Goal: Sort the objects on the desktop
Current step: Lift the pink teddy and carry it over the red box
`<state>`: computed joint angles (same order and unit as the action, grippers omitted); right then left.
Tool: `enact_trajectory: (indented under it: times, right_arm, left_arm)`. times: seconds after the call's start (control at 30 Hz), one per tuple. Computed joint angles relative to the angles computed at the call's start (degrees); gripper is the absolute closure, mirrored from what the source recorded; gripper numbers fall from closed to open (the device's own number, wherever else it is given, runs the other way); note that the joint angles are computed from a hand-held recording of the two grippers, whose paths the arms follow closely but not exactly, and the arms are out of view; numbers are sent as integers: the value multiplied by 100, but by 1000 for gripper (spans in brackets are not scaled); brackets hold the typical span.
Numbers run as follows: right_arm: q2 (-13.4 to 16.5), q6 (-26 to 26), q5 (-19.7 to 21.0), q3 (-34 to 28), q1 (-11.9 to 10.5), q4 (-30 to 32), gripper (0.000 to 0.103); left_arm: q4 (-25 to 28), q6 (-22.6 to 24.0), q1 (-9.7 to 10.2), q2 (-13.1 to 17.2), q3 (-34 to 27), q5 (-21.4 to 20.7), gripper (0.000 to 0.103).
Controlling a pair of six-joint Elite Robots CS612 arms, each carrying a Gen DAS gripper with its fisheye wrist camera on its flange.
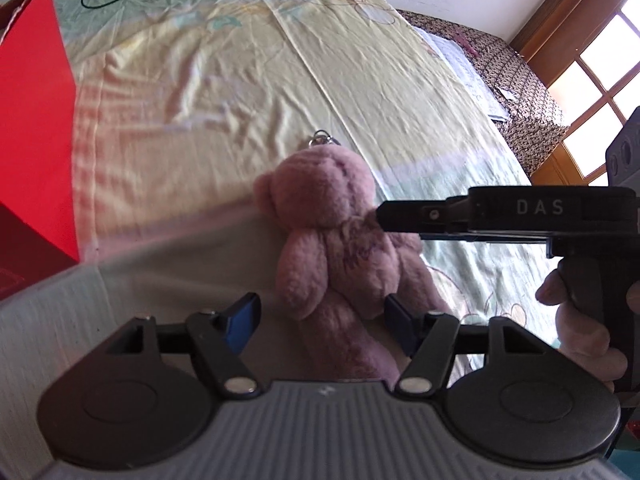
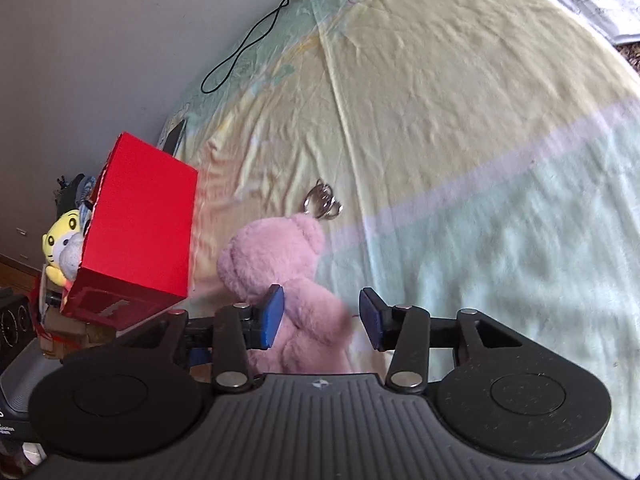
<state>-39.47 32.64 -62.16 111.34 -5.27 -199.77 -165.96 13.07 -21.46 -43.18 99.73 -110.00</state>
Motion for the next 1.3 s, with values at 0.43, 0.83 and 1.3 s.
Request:
enact_trajectory:
  times: [0.43,0.83,1.3]
  right_arm:
    - [-14,-46,286,-139,196,201,57]
    - [-283,-270,65,92,231,-242,78]
    - [-361,-296,-432,-143,632,-1511,83]
  left_arm:
    - [87,88,98,93,-84,-226,19]
    - [-55,224,82,-54,2,-512,19]
    - [-997,259,310,-256,-35,-873,28]
